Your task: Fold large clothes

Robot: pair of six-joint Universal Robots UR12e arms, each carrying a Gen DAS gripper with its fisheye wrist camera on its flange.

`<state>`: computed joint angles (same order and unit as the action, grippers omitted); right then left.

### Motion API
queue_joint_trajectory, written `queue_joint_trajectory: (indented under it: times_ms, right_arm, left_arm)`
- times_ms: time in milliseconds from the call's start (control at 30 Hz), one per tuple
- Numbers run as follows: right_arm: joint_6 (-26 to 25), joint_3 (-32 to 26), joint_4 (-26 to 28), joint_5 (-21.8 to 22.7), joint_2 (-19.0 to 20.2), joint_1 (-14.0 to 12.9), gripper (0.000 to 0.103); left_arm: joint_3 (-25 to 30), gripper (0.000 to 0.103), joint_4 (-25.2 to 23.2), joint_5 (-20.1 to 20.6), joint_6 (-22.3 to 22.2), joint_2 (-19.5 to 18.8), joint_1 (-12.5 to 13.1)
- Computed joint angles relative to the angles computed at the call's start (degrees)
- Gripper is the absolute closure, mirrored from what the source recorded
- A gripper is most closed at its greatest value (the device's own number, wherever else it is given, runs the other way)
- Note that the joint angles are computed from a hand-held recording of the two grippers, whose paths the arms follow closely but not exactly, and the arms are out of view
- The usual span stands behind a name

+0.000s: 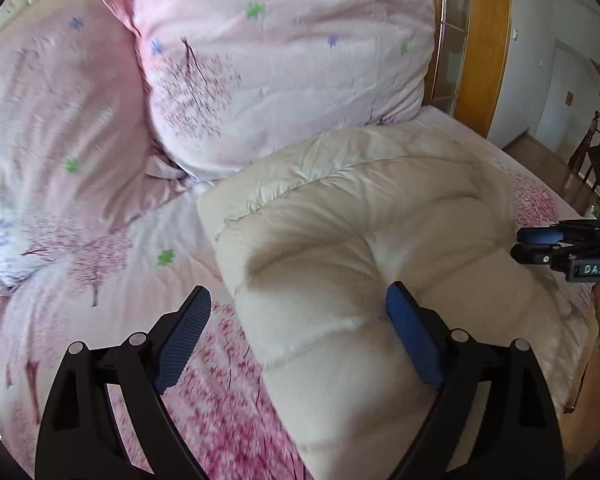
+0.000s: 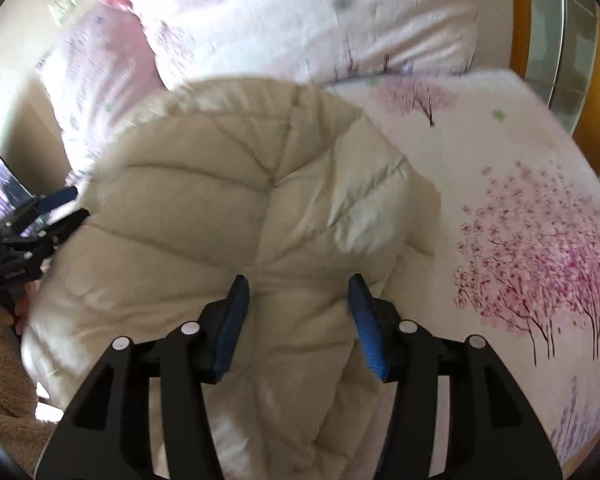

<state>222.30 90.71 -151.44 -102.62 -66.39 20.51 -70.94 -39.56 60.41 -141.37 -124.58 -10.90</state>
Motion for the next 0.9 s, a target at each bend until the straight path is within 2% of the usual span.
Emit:
queue_joint_trajectory:
  times_ms: [100,200,300,400,500,667,800,900]
  right_arm:
    - [-0.66,1.99,-4.69,-2.23,-1.06,1.97,0.051]
    - [-1.7,2.81,-7.0,-4.36,-1.33,3.84,0.051]
    - [-2.07,2.78,-7.16,-6.17,-1.07,5.16,0.051]
    - [-0.87,2.41,-4.4,-7.44,-0.68,6.13,0.05]
    - [0.91,2.03,-0.92,-7.46,0.18,6.04,0.046]
    - [3.17,2.28,-1.2,-6.3,1.22,5.78,0.043]
    - [4.26,3.04,-3.03,-5.33,1.43,5.47,0.043]
    - [4.54,2.99,-2.38,-5.0,1.33,5.27,0.042]
  left_arm:
    - [-2.96,0.012,2.08,-1.21,0.03,2.03,0.52]
    - [-6.42,0.012,3.03,-2.9,0.67,4.19,0.94]
    - [-8.98,0.012,4.56,-2.51,1.55,5.37,0.79]
    - [-10.67,0.012,6.61,-1.62,1.92,5.75,0.55]
    - [-10.42,0.01,4.87,-1.89,1.64,5.17,0.55]
    - [-10.48,0.005,4.42,-1.79,0.52,4.36,0.45]
    - [-10.44,0.004,3.59,-1.85,-0.08,4.06,0.43]
    - [-10.33,0.004,3.27,-2.12,-0.17,3.98,0.5]
